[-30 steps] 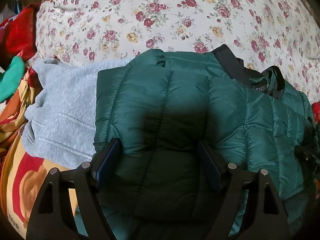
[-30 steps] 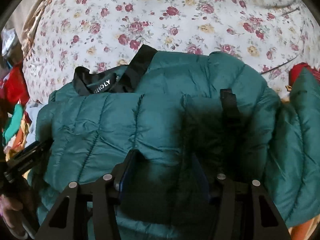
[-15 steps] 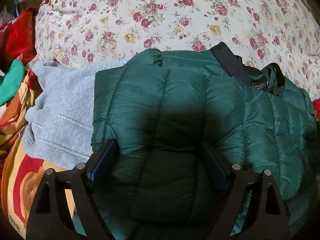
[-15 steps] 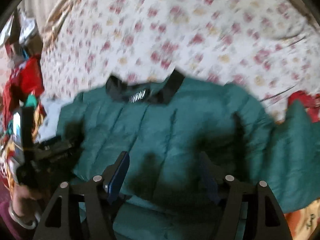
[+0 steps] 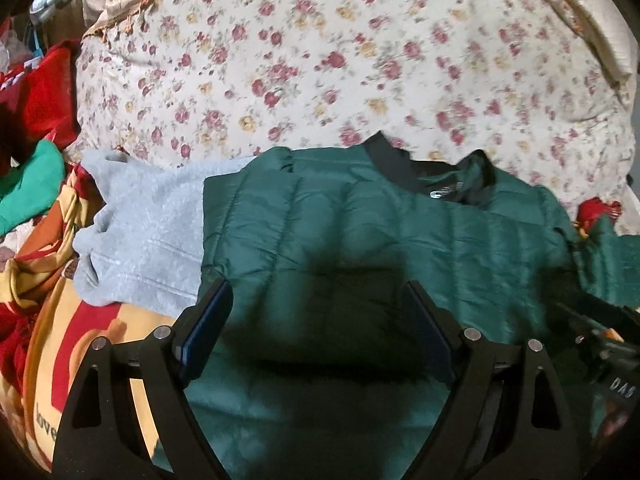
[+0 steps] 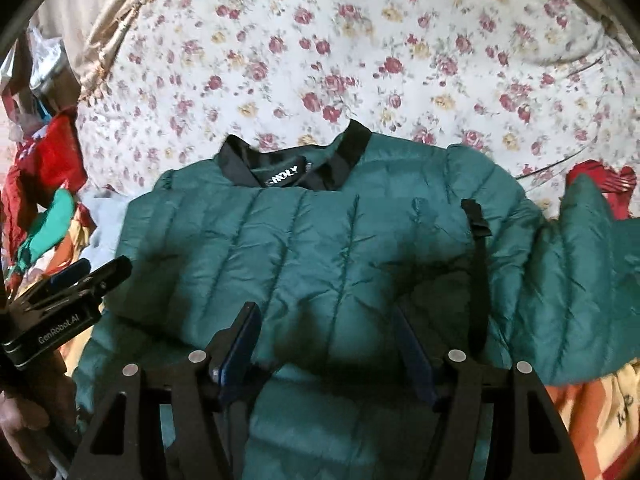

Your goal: Fold large clothes

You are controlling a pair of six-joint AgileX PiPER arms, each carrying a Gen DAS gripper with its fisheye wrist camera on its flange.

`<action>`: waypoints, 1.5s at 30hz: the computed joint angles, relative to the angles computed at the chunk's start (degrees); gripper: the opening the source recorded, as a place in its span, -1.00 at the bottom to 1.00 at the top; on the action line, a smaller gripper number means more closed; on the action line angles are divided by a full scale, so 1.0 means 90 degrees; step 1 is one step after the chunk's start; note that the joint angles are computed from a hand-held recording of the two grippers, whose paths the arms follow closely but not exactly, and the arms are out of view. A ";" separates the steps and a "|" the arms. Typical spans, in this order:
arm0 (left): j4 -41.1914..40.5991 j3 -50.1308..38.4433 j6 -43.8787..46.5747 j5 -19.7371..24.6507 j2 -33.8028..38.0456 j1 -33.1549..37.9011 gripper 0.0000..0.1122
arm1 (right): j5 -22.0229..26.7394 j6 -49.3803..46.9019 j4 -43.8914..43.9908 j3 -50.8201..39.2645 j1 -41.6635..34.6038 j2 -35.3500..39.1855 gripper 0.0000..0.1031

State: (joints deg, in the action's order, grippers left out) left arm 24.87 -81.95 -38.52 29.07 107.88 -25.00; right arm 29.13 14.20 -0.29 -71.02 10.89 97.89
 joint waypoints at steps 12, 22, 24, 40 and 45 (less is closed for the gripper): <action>0.0379 0.0906 -0.0722 0.0064 -0.0973 -0.0610 0.54 | 0.0179 0.1692 -0.1562 0.0909 0.0404 -0.1102 0.41; 0.0860 0.1453 -0.1448 0.0209 -0.1609 -0.1019 0.54 | 0.0340 0.2746 -0.2414 0.1578 0.0613 -0.1857 0.42; 0.0745 0.1546 -0.1453 0.0146 -0.1712 -0.1000 0.54 | 0.0298 0.2936 -0.2483 0.1711 0.0623 -0.1992 0.42; 0.1238 0.1478 -0.2046 0.0612 -0.1878 -0.1560 0.54 | 0.0605 0.2945 -0.2728 0.1945 0.0528 -0.2529 0.46; 0.1351 0.1392 -0.2161 0.0674 -0.1796 -0.1707 0.54 | 0.0565 0.2742 -0.2542 0.2022 0.0361 -0.2595 0.46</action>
State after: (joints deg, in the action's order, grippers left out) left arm 37.03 -69.42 -57.96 35.14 91.72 -40.37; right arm 34.22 38.88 -23.16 -52.82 14.14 74.54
